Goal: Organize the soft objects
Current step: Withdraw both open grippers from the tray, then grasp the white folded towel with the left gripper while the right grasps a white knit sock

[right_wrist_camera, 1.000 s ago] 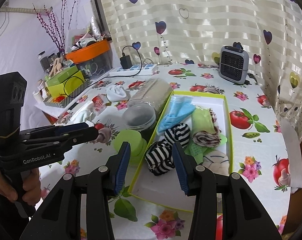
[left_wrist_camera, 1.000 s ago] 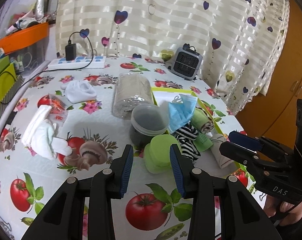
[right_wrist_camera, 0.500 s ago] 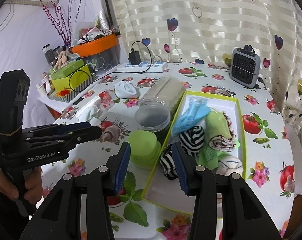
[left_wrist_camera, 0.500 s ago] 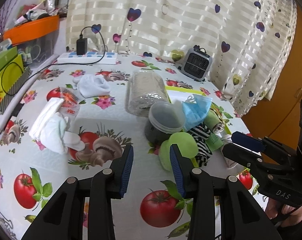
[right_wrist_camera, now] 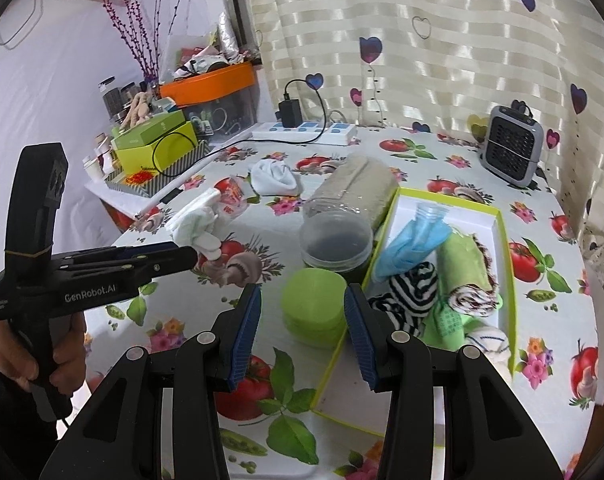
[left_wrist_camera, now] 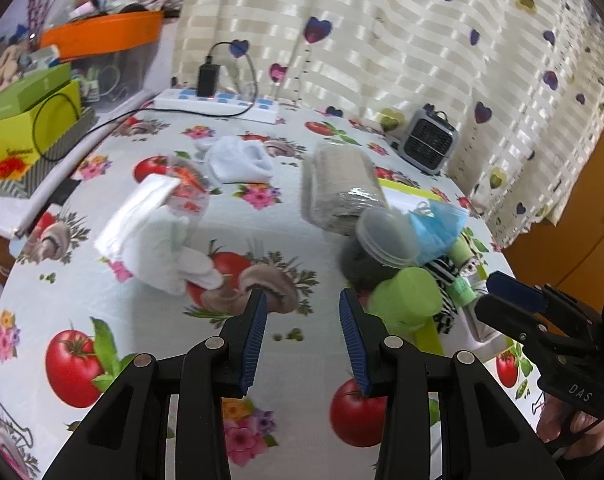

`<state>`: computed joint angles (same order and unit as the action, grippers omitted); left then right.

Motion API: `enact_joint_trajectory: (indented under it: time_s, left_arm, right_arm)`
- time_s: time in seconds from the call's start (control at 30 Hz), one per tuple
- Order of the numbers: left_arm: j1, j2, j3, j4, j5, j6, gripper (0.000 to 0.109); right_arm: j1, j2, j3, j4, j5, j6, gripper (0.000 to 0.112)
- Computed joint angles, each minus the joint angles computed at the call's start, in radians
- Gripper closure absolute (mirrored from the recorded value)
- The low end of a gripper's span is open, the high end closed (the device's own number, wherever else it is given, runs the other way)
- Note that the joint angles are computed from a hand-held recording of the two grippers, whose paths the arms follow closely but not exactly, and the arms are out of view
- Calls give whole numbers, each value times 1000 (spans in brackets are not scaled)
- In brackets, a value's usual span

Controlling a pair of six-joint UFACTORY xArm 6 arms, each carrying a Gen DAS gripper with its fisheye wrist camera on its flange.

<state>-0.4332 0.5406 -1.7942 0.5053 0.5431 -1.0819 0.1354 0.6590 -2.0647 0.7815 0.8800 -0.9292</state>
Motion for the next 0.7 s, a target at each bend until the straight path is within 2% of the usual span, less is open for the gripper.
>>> enact_joint_trajectory:
  time_s: [0.43, 0.7]
  left_arm:
    - [68, -112, 167, 113, -5, -170, 72]
    - [107, -125, 201, 138, -7, -198, 72]
  right_arm:
    - [28, 20, -27, 6, 23, -30, 68]
    - [54, 59, -86, -12, 49, -32, 68]
